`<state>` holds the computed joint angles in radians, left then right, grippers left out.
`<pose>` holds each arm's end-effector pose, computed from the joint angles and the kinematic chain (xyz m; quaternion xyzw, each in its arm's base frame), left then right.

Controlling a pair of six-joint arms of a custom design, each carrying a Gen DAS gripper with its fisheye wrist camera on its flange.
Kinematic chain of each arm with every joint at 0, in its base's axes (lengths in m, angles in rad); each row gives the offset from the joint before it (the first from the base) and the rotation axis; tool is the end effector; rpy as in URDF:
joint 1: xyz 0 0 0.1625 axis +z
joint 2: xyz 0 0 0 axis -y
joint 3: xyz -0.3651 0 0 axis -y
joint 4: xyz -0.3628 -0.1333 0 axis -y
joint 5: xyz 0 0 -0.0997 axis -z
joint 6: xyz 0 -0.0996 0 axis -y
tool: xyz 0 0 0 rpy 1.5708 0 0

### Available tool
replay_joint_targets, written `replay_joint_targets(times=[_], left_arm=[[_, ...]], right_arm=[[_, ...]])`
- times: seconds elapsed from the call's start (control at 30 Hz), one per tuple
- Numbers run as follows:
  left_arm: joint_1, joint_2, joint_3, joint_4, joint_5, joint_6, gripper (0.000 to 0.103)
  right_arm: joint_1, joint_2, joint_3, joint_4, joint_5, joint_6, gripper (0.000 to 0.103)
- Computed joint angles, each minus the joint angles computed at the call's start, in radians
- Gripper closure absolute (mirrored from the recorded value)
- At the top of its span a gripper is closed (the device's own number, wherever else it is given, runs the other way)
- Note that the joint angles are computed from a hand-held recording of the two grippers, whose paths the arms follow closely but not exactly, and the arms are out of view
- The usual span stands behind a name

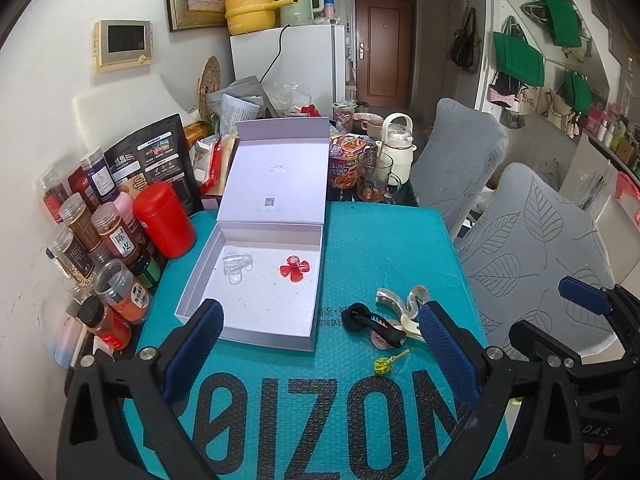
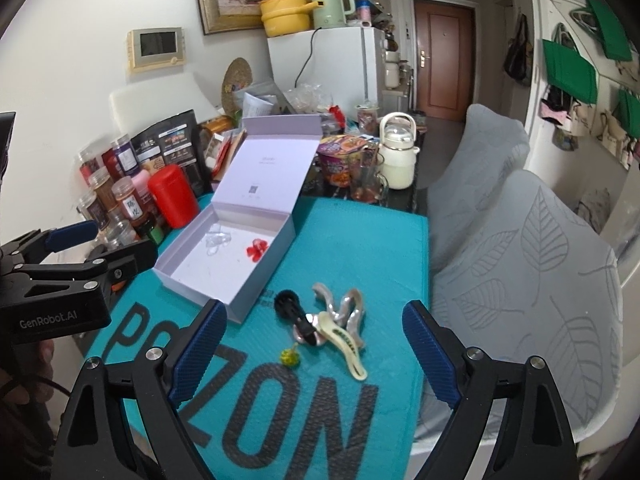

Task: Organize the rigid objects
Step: 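Withdraw both tools from the box back toward the remaining objects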

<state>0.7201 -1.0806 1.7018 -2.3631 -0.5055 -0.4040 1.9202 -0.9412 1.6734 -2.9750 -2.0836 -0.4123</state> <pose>-0.2856 -0.5438 0.2429 0.1478 0.8466 -0.3566 0.3664 0.2905 -0.5507 0.2092 0.2618 -0.8789 0.3113 0.2493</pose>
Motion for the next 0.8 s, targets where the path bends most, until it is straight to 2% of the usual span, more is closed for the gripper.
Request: replay_joint_targets(times=[0.23,0.57,0.8], left_arm=[[0.018,0.043,-0.025,0.003,-0.063,-0.068,0.003],[0.04,0.12,-0.06,0.031,-0.09,-0.173,0.003],[0.067,0.161,-0.065,0.021,-0.113,-0.233,0.003]], right_arm=[[-0.045,-0.027,-0.001,0.051,0.045,-0.03,0.012],[-0.112,-0.025,-0.038,0.148,0.089,-0.08,0.012],[-0.164,-0.006,-0.07,0.22,0.141,-0.145,0.012]])
